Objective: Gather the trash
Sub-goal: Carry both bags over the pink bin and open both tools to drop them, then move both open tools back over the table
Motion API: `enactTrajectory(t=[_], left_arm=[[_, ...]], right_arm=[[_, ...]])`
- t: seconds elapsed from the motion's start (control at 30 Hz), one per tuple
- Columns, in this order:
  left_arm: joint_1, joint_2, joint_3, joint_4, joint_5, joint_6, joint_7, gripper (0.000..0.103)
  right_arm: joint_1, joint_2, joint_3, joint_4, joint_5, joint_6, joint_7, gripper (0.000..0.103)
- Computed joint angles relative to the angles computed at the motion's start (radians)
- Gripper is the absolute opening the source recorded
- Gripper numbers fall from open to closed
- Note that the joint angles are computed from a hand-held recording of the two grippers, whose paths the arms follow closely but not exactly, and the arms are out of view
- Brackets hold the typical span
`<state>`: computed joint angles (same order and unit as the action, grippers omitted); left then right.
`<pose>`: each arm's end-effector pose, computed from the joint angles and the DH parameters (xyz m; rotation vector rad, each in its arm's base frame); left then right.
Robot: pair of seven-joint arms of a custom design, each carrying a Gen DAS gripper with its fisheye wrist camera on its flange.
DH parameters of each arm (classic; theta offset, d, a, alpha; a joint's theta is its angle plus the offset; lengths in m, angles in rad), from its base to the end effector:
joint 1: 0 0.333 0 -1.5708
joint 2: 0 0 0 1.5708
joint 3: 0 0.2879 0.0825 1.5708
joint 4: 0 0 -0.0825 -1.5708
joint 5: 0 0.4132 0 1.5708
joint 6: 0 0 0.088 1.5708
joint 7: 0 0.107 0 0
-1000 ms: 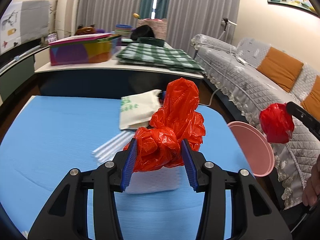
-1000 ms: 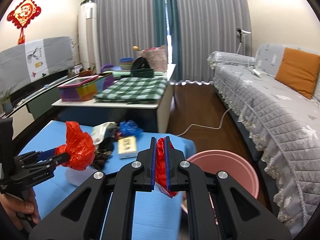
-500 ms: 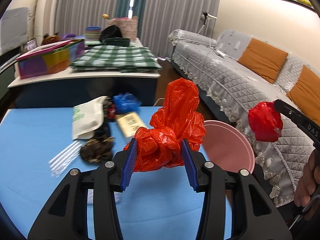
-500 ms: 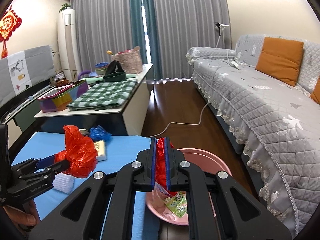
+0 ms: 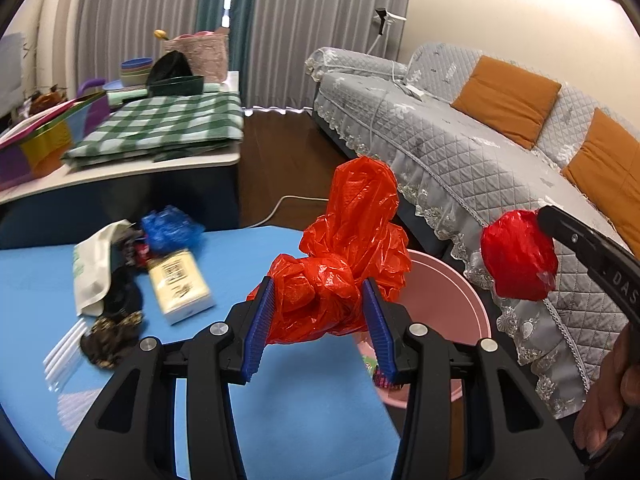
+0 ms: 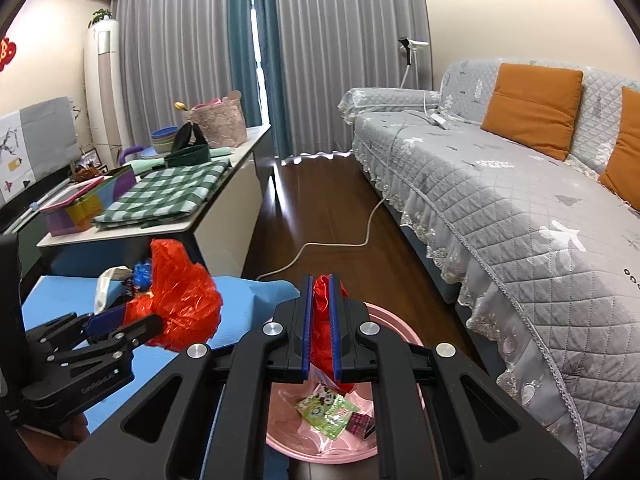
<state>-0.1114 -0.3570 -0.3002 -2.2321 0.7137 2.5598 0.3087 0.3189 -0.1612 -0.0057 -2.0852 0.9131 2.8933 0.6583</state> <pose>0.4806 -0.2341 0.5458 -1.9491 1.3560 -0.8191 0.5677 0.1346 0.5553 -1.7900 1.1324 -0.5715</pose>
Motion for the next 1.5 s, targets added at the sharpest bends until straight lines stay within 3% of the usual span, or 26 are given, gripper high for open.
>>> enactTrajectory(t=[0.4,0.83,0.87,0.93,0.97,1.0,1.2,1.37,1.5], left_arm=[[-0.038,0.198,0.016,0.164,0.035,0.001,0.017,0.044],[-0.081,0.268,0.054,0.216,0.013,0.026,0.056,0.046],[-0.083,0.269,0.056,0.217,0.005,0.028,0.064,0.048],[-0.084,0.267,0.056,0.216,0.003,0.027,0.065,0.050],[-0.084,0.266,0.055,0.217,0.007,0.023,0.060,0.051],[-0.084,0.261,0.055,0.214,0.011,0.019,0.054,0.051],[-0.078,0.213,0.050,0.174,0.010,0.000,0.039,0.053],[-0.064,0.131,0.045,0.100,-0.004,-0.011,0.031,0.055],[-0.048,0.058,0.037,0.038,-0.022,-0.020,0.032,0.055]], right_arm=[[-0.042,0.073,0.009,0.048,-0.046,0.011,0.062,0.008],[-0.078,0.109,0.026,0.067,-0.120,-0.007,0.145,0.010],[-0.080,0.112,0.026,0.069,-0.126,-0.013,0.151,0.012],[-0.083,0.110,0.031,0.061,-0.160,0.001,0.181,0.029],[-0.083,0.109,0.031,0.057,-0.162,0.013,0.184,0.046],[-0.082,0.107,0.032,0.053,-0.168,0.024,0.192,0.057],[-0.069,0.093,0.027,0.042,-0.122,0.056,0.158,0.058],[-0.025,0.075,0.011,0.041,0.089,0.100,-0.025,0.058],[-0.006,0.062,0.019,0.030,0.157,0.132,-0.121,0.058]])
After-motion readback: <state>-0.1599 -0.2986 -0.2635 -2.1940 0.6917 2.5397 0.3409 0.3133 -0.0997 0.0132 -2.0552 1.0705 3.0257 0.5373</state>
